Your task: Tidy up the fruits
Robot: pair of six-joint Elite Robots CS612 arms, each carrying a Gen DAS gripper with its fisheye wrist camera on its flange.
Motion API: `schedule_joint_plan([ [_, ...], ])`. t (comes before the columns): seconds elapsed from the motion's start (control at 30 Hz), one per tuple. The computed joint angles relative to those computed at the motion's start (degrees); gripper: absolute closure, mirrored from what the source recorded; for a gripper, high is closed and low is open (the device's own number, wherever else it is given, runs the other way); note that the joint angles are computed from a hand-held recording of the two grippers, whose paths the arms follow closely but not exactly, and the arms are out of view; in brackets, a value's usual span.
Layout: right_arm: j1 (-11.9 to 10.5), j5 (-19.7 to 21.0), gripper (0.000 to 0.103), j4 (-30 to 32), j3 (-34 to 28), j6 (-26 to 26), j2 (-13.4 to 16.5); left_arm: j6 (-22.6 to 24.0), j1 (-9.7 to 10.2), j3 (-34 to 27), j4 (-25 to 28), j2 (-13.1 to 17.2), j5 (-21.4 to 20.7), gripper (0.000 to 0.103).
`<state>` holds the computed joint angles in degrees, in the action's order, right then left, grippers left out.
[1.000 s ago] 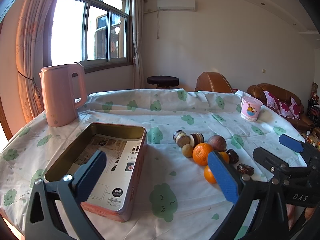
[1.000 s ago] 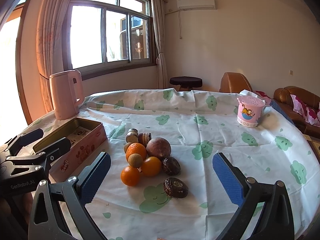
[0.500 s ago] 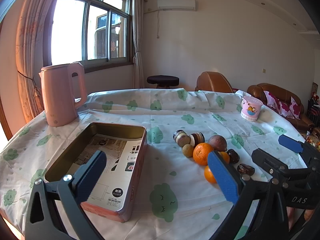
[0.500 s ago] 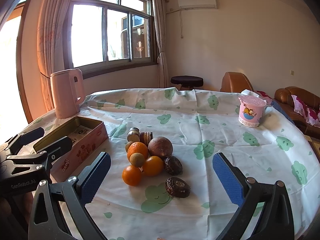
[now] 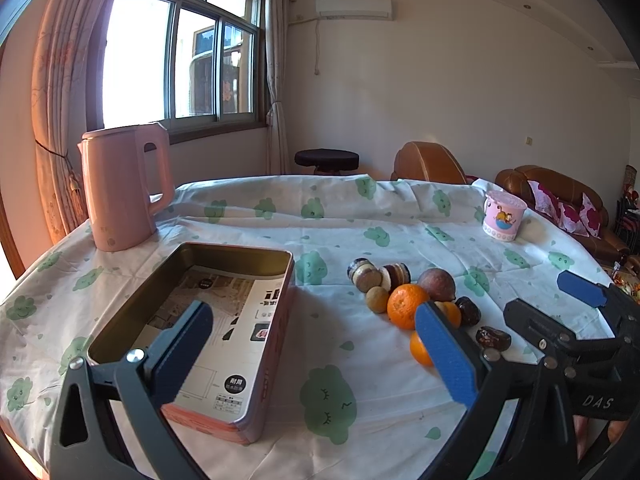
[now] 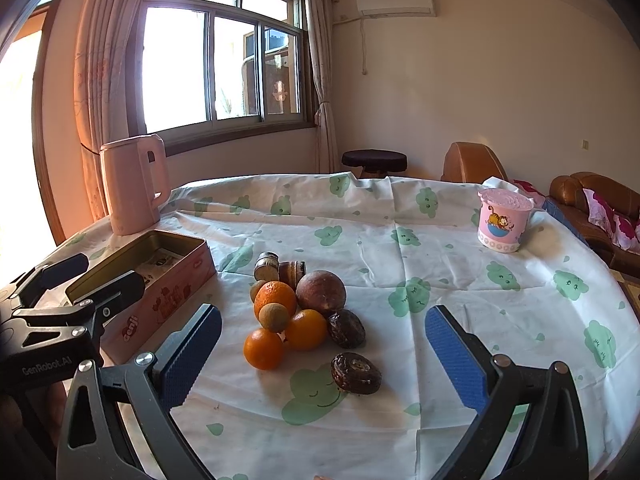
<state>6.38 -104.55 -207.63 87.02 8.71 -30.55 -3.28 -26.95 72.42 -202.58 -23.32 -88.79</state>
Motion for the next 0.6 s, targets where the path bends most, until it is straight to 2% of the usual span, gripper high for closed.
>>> schedule_joint_plan([
  [0.37,-0.6,0.2,0.001,0.4,0.6,0.4,0.0,0.3,-0.26,-0.3,1.4,0.1,0.1,0.000],
  [0.53,-0.9,-3.6,0.001,0.9,0.7,0.9,0.7,0.1,-0.28,-0.9,2.7,0.5,-1.2,0.000],
  [0.6,-1.4,-3.9,0.001,1.8,1.0,2.3,0.8,0.7,-0.35,-1.4,3.7,0.9,-2.2,0.000],
])
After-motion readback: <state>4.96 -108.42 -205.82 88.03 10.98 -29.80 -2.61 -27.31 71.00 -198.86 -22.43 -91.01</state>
